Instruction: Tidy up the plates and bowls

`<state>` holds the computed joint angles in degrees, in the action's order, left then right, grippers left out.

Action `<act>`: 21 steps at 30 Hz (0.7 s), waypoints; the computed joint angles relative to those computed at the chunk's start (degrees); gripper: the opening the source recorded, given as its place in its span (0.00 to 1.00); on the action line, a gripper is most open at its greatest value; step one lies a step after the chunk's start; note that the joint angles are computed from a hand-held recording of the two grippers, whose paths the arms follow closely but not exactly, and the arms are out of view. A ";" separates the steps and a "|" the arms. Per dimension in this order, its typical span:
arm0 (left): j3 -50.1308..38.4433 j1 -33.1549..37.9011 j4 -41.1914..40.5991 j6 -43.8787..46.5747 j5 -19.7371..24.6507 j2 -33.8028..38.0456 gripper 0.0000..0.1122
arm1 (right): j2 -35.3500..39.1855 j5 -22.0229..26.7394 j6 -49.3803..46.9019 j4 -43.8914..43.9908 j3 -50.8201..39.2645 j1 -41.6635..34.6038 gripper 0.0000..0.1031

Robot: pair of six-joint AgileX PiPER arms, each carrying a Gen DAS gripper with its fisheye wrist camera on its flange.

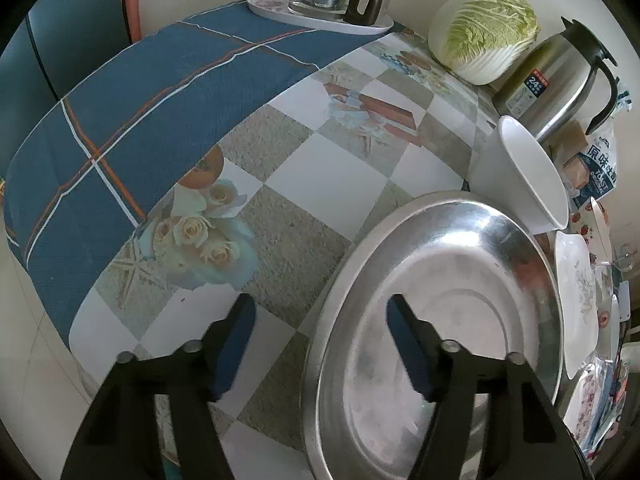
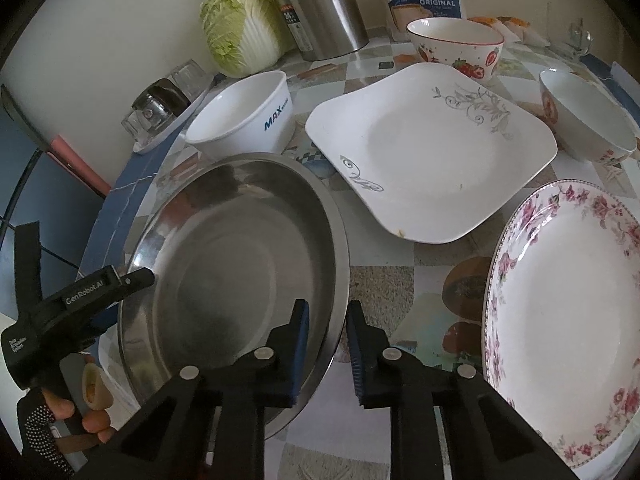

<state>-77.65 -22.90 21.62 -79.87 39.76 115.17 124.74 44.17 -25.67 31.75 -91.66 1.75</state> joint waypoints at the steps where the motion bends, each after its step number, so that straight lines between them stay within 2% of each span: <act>1: 0.08 0.06 0.03 0.18 -0.10 -0.06 0.56 | 0.13 0.09 0.10 -0.04 -0.13 0.04 0.17; 10: -1.37 0.45 -1.06 3.61 -0.63 1.00 0.41 | 0.87 0.99 0.34 0.14 -0.92 -0.16 0.13; 18: -2.52 0.42 -0.63 5.05 0.40 1.86 0.40 | 3.12 2.52 1.72 -0.77 -4.07 0.37 0.12; 21: -2.78 0.34 -0.31 5.43 0.56 2.14 0.36 | 3.63 2.78 1.86 -0.88 -4.67 0.50 0.12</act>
<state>-80.44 -22.56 21.31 -74.44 40.32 117.31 128.36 46.95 -23.82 30.87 -96.32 2.25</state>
